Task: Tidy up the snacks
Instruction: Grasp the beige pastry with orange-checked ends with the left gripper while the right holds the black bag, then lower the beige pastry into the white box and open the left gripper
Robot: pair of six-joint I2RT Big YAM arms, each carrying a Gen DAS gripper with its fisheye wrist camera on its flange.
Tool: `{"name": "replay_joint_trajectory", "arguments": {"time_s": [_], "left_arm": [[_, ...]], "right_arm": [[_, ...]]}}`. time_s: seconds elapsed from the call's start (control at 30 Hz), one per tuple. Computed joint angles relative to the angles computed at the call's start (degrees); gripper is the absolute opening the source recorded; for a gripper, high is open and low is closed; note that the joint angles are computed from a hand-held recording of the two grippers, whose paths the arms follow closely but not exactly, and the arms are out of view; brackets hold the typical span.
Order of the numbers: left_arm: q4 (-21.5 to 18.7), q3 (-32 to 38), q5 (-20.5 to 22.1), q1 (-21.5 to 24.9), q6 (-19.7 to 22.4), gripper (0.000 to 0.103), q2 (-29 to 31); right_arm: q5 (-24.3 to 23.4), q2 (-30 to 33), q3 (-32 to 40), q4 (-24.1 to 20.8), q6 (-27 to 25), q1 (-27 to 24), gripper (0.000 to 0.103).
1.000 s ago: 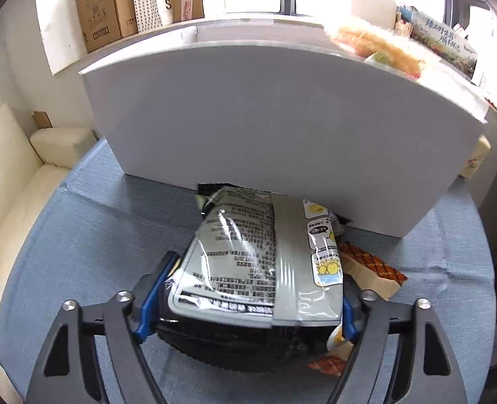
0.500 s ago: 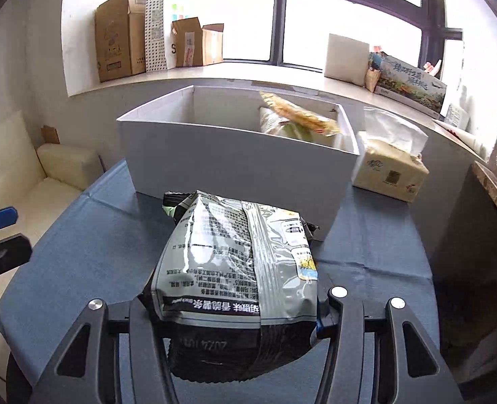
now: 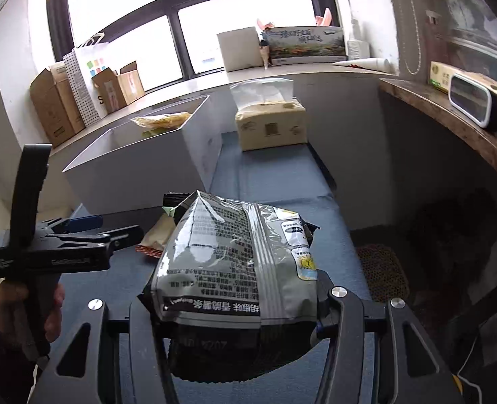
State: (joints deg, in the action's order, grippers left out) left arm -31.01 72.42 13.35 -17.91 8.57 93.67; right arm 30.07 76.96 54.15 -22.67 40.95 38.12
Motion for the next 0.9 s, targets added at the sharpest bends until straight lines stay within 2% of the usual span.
{"name": "replay_joint_trajectory", "arguments": {"time_s": [0.07, 0.17, 0.4, 0.47, 0.53, 0.73, 0.9], "left_arm": [[-1.02, 1.67, -0.67, -1.61, -0.73, 0.103, 1.71], [-1.57, 3.58, -4.49, -3.69, -1.01, 0.103, 3.7], [-1.38, 4.91, -8.41, -5.07, -2.72, 0.103, 5.48], [-1.58, 4.97, -10.02, -5.26, -2.48, 0.095, 5.79], [-3.03, 5.83, -11.22, -5.38, -2.45, 0.049, 6.65], [-2.84, 5.48, -9.56, -4.54, -2.9, 0.047, 5.98], [-1.7, 3.16, -7.87, -3.47, -2.08, 0.046, 2.82]], "right_arm": [[-0.92, -0.95, -1.5, 1.0, 1.23, -0.73, 0.058], [-1.17, -1.19, -2.17, 0.79, 2.23, -1.28, 0.058], [-1.96, -1.66, -3.42, 1.82, 2.89, -1.47, 0.058], [-1.88, -1.67, -3.39, 1.79, 2.72, -1.38, 0.058], [-1.91, -1.61, -3.32, 1.83, 2.6, -1.33, 0.058], [-2.32, -1.26, -3.04, 1.8, 1.93, -1.43, 0.058], [-2.51, -1.15, -2.9, 1.68, 1.89, -1.38, 0.058]]}}
